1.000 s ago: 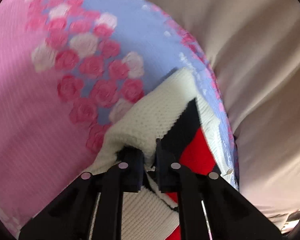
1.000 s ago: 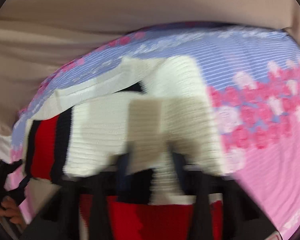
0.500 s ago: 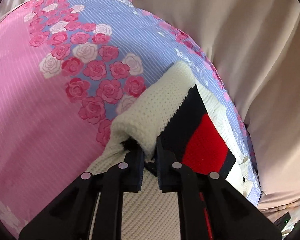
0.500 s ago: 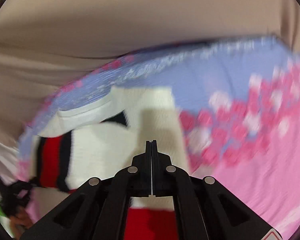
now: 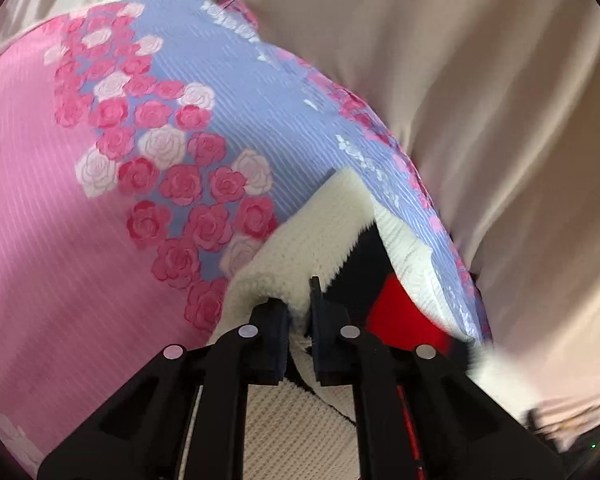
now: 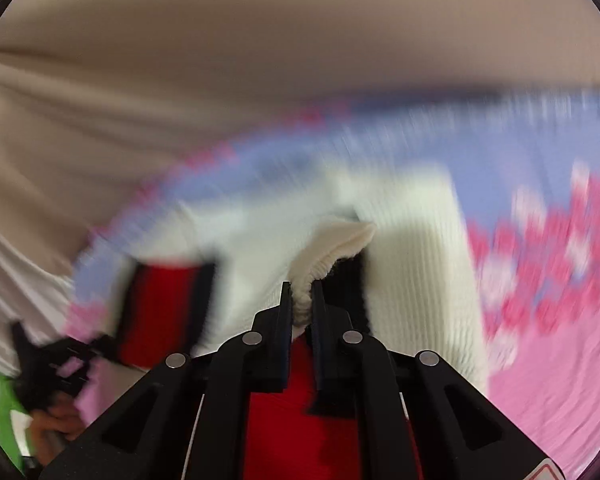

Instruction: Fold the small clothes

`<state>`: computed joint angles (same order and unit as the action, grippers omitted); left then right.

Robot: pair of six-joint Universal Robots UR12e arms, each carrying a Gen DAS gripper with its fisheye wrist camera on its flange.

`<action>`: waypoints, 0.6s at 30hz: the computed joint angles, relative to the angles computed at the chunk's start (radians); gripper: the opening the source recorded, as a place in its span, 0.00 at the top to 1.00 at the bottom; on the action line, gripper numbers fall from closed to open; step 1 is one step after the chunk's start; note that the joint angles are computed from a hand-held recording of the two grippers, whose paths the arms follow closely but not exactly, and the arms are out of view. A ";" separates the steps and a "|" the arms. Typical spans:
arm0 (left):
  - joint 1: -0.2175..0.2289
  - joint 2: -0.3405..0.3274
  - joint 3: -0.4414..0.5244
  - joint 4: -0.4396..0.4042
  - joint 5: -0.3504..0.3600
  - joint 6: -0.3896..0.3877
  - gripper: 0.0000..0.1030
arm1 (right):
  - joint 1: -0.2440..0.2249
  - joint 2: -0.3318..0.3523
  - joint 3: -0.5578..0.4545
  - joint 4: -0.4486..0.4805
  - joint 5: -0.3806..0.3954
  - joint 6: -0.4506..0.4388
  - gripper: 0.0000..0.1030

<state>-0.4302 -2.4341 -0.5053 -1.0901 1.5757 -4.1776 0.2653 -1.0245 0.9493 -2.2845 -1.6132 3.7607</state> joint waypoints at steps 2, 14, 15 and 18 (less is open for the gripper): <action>-0.002 -0.024 0.034 -0.057 -0.017 0.016 0.92 | 0.002 -0.020 0.014 -0.019 -0.051 -0.033 0.93; -0.020 -0.047 0.078 -0.145 0.030 0.068 0.92 | -0.032 0.012 0.045 0.282 -0.013 0.005 0.93; -0.020 -0.051 0.087 -0.148 0.031 0.073 0.90 | -0.029 0.015 0.037 0.297 -0.021 -0.008 0.92; -0.017 -0.040 0.057 -0.122 0.019 0.078 0.88 | -0.014 0.000 0.030 0.280 -0.082 0.025 0.83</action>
<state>-0.4475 -2.4737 -0.4482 -1.2118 1.5948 -4.0999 0.2513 -1.0247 0.9794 -2.0042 -1.6953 3.7855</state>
